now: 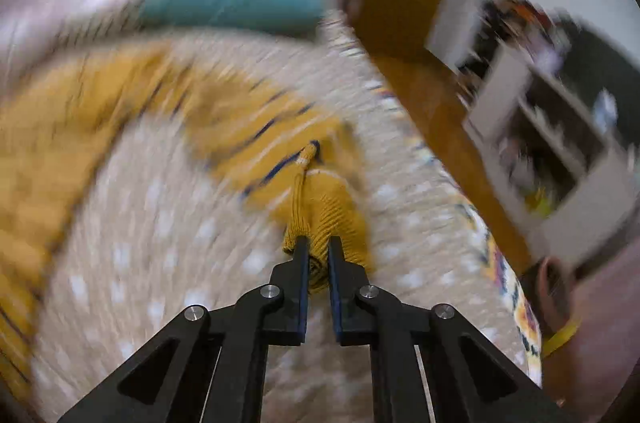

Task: Fold small clothes
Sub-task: 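Grasp the other sleeve cuff with the right gripper and fold it across the body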

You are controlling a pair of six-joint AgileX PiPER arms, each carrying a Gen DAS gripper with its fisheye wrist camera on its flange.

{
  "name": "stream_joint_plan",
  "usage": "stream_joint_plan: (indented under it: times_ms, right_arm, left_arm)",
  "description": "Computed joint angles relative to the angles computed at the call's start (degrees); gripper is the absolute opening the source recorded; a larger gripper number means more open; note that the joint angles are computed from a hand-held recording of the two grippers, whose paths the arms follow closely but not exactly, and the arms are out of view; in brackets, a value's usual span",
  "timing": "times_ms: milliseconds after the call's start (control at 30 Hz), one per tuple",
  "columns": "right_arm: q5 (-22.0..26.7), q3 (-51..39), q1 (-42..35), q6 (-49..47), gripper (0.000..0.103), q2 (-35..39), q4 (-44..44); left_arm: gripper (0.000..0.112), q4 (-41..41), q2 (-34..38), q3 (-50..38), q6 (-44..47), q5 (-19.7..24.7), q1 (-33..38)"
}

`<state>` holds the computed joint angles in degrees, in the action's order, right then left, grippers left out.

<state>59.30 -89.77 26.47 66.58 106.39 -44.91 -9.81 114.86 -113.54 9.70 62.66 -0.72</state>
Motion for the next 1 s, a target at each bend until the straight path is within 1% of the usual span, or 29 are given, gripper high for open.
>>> stream_joint_plan:
  times_ms: [33,67,100,133,200,233,267,300,333,367,400,433,500,533,567,600,633,700,733,800,833,867,900,933,1000]
  right_arm:
    - [-2.84,3.12,-3.62,3.80,0.008,-3.72,0.93]
    - [-4.73,4.53,-6.50,6.03,0.009,-5.28,2.01]
    - [-5.91,5.86,-9.16,7.74,0.010,-6.62,3.26]
    - [-7.18,8.02,-13.55,9.98,0.012,-8.30,5.81]
    - [-6.92,10.00,-18.93,11.06,0.014,-9.54,9.93]
    - [-8.29,13.10,-20.95,12.46,0.016,-11.96,11.14]
    - [-10.70,16.02,-21.28,14.29,0.016,-14.45,10.57]
    - [-13.53,19.28,-21.08,16.60,0.018,-17.12,9.48]
    - [-16.94,22.54,-20.62,18.31,0.030,-19.97,9.09]
    - [-21.38,25.86,-20.21,19.34,0.043,-22.53,9.66]
    - [-26.71,29.29,-19.76,20.50,0.047,-24.77,10.51]
    - [-31.12,31.36,-19.37,21.94,0.052,-25.39,10.86]
    - [-38.72,34.37,-19.16,22.06,0.052,-25.44,13.93]
    - [-41.32,34.72,-19.55,19.48,0.052,-24.28,17.95]
    - [-41.63,33.69,-19.33,18.74,0.052,-22.26,19.69]
    - [-39.66,31.23,-18.72,19.90,0.052,-19.31,19.13]
    - [-38.01,30.10,-18.39,21.39,0.052,-17.91,17.75]
    - [-31.97,24.37,-17.25,27.94,0.052,-13.13,10.36]
    - [-28.82,21.51,-16.85,29.04,0.052,-11.28,8.79]
    - [-24.91,16.20,-17.65,29.00,0.051,-7.72,8.31]
    - [-25.34,14.99,-18.65,28.06,0.030,-6.54,9.16]
    - [-26.75,13.59,-20.23,24.82,0.006,-5.52,12.31]
    - [-28.33,12.05,-21.80,21.95,0.006,-4.20,15.56]
    - [-29.24,11.86,-22.87,21.37,0.006,-4.74,16.56]
    - [-26.39,12.22,-22.39,25.53,0.005,-7.56,12.34]
  left_arm:
    - [0.076,-0.45,0.46,-0.60,-0.11,0.55,0.16]
    - [0.076,-1.10,1.09,-1.43,-0.25,1.33,0.36]
    - [0.076,-1.83,1.65,-2.07,-0.31,2.09,0.50]
    - [0.076,-2.25,1.75,-2.08,-0.20,2.38,0.52]
    - [0.076,-2.02,1.11,-0.82,0.32,1.63,0.17]
    - [0.076,-1.47,0.88,-0.34,0.30,1.13,-0.05]
    - [0.076,-0.90,0.95,-0.27,0.15,0.86,-0.24]
    - [0.076,-0.75,1.62,-1.02,-0.18,1.23,-0.32]
    - [0.076,-1.15,2.33,-1.91,-0.33,1.88,-0.26]
    - [0.076,-2.01,3.27,-3.08,-0.42,2.84,-0.15]
    - [0.076,-2.50,3.67,-3.49,-0.44,3.27,-0.15]
    - [0.076,-2.94,4.08,-3.86,-0.37,3.69,-0.29]
    - [0.076,-3.12,3.86,-3.35,0.11,3.69,-0.79]
    - [0.076,-2.99,3.23,-2.46,0.67,3.24,-1.09]
    - [0.076,-2.80,2.63,-1.64,1.08,2.72,-1.27]
    - [0.076,-2.40,1.69,-0.53,1.47,1.81,-1.40]
    - [0.076,-2.12,1.09,0.09,1.59,1.18,-1.33]
    - [0.076,-2.03,0.25,0.63,1.39,0.31,-0.65]
    - [0.076,-2.49,0.17,0.49,1.26,0.27,-0.16]
    - [0.076,-3.65,0.39,-0.32,0.98,0.72,0.99]
    - [0.076,-4.20,0.53,-0.68,0.98,1.00,1.57]
    - [0.076,-4.57,0.52,-0.82,1.06,1.19,1.99]
    - [0.076,-4.97,0.38,-0.87,1.42,1.24,2.57]
    - [0.076,-5.10,0.15,-0.63,1.66,0.90,2.92]
    - [0.076,-5.42,-0.27,-0.21,2.23,-0.22,4.06]
